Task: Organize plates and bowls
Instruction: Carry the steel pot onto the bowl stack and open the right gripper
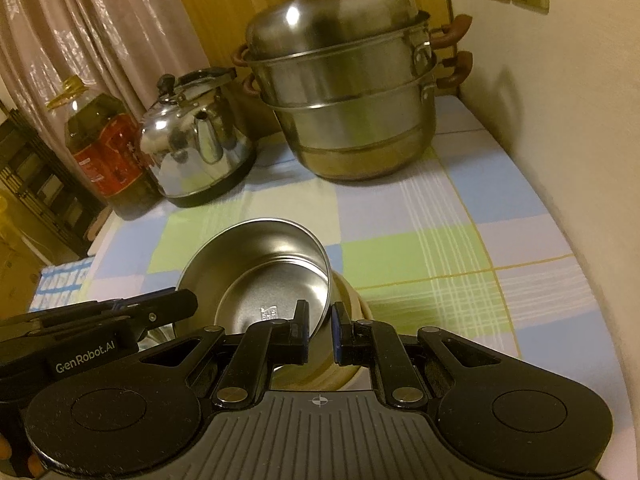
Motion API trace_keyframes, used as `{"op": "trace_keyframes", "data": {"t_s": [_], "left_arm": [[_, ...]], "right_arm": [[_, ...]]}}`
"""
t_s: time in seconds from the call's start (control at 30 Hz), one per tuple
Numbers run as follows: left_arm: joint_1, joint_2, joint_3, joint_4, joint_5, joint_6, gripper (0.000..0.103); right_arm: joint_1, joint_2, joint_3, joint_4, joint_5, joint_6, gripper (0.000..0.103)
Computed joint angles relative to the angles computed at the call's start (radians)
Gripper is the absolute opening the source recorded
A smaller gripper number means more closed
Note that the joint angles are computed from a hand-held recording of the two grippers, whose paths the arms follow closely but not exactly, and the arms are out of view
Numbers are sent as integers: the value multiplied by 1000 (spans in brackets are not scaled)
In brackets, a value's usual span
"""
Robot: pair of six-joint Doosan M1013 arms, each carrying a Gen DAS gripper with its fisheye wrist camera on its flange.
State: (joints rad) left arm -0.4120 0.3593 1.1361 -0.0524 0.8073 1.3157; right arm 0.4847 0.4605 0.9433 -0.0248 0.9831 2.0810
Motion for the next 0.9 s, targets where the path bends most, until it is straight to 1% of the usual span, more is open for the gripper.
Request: {"op": "trace_keyframes", "data": {"t_s": [0.47, 0.9], "left_arm": [[2, 30, -26, -18, 50, 14, 8], [2, 47, -35, -14, 80, 15, 8]], "right_arm": [[-12, 19, -10, 27, 41, -6, 11], [-16, 27, -3, 37, 48, 2, 11]]}}
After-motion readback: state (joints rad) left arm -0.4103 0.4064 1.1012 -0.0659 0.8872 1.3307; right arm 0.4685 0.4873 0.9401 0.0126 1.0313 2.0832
